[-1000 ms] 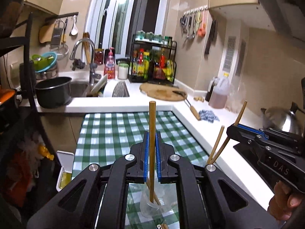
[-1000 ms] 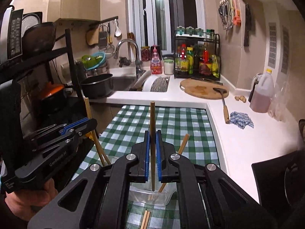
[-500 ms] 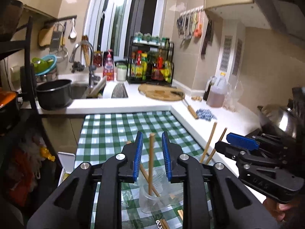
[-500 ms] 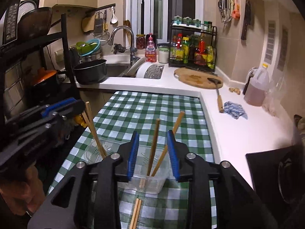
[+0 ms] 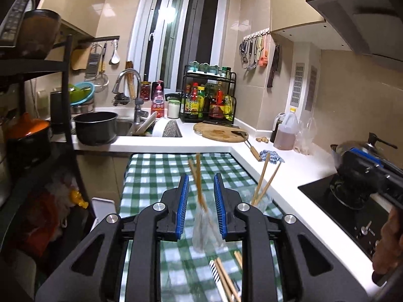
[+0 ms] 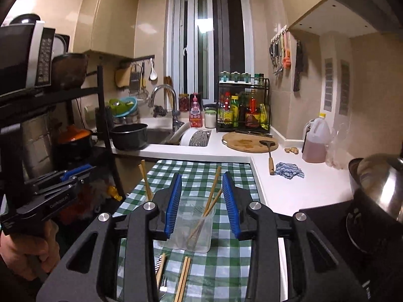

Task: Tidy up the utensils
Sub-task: 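Open the left tool while the right tool opens, releasing both chopsticks, then move both open tools down to the remaining utensils on the cloth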

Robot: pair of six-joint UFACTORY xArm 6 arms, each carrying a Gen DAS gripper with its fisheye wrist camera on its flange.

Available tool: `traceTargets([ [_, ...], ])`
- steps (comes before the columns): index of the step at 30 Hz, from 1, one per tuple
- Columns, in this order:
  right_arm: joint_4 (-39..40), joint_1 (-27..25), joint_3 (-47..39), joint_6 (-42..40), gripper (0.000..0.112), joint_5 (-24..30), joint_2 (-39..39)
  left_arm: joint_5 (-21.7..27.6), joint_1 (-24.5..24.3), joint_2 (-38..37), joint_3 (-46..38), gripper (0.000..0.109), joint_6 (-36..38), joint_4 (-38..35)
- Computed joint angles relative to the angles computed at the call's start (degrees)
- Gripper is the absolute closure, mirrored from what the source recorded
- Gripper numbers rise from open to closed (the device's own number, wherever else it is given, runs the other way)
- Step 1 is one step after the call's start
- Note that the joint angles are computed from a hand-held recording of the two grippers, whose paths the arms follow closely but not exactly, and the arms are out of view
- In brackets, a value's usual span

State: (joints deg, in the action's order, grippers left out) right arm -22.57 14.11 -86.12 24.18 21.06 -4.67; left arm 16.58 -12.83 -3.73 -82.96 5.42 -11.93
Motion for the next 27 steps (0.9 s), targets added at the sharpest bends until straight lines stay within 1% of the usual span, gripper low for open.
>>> traceTargets([
  [1,-2.2,-0.3,3.0,2.4,0.077,-1.5,-2.0,-0.7,0.1,-1.3,1.9,0.088,-1.3,1.5],
  [2,-6.4,-0.8,6.5,6.9,0.075,-3.5,-4.4,-1.9,0.2,-3.2,4.7,0.088,-2.7,3.4],
  [3,-8.5,-1.3,9.1,9.6,0.075,-4.9,-6.1,-2.5,0.3,-4.5,6.7,0.088,-3.3,4.4],
  [4,-9.6,-1.6,11.5,11.6,0.075,-5.8,-7.6,-3.2,0.5,-6.3,9.2,0.088,-5.3,7.0],
  [8,-14.0,-3.0,18.5,17.6,0.075,-6.9,-12.2,-3.7,0.5,-11.9,17.1,0.088,-8.9,11.7],
  [10,-9.1,-3.2,21.7,15.0,0.075,-6.9,-14.0,-3.7,0.2,-14.0,20.4,0.088,-12.0,15.5],
  [11,-6.4,-3.1,23.0,13.5,0.076,-6.7,-14.8,-3.7,0.1,-14.7,21.6,0.088,-12.3,15.7],
  [12,-3.9,-2.9,23.8,11.8,0.077,-6.2,-15.2,-3.7,-0.1,-15.5,23.3,0.088,-11.7,14.3],
  [15,-0.8,-2.1,26.9,9.6,0.081,-5.1,-16.2,-2.4,-0.7,-16.8,26.6,0.088,-6.7,4.7],
  [16,0.0,-1.8,27.9,9.0,0.086,-4.9,-16.4,-2.6,-0.8,-17.0,28.0,0.088,-6.9,3.4],
  [17,0.8,-1.5,29.0,8.3,0.092,-4.7,-16.6,-3.1,-0.7,-17.1,29.3,0.088,-8.7,4.5],
  [18,2.8,-1.2,29.9,7.0,0.095,-4.3,-16.5,-3.3,-0.6,-17.0,30.1,0.088,-11.6,7.2],
  [19,4.7,-1.0,30.9,5.6,0.100,-4.0,-16.5,-2.5,-0.5,-16.7,30.8,0.088,-14.7,10.2],
  [20,8.0,-0.5,30.9,2.7,0.104,-3.3,-15.5,-2.0,-0.7,-16.5,31.3,0.088,-15.8,10.8],
  [21,10.4,-0.2,31.2,0.6,0.105,-3.1,-14.7,-1.4,-1.0,-16.1,31.5,0.088,-14.9,9.3],
  [23,11.0,0.3,31.6,0.3,0.105,-1.7,-13.3,-0.9,-1.5,-15.6,31.7,0.088,-13.6,8.1],
  [25,17.6,1.3,31.0,-5.2,0.105,0.3,-11.3,-1.1,-1.6,-15.3,32.0,0.088,-13.3,8.5],
  [26,18.8,1.7,30.7,-6.5,0.105,1.3,-10.3,-0.9,-1.7,-15.3,32.0,0.088,-12.2,7.5],
  [27,18.4,2.1,30.5,-6.1,0.105,2.1,-9.5,-0.7,-1.8,-15.3,32.0,0.088,-11.1,6.1],
])
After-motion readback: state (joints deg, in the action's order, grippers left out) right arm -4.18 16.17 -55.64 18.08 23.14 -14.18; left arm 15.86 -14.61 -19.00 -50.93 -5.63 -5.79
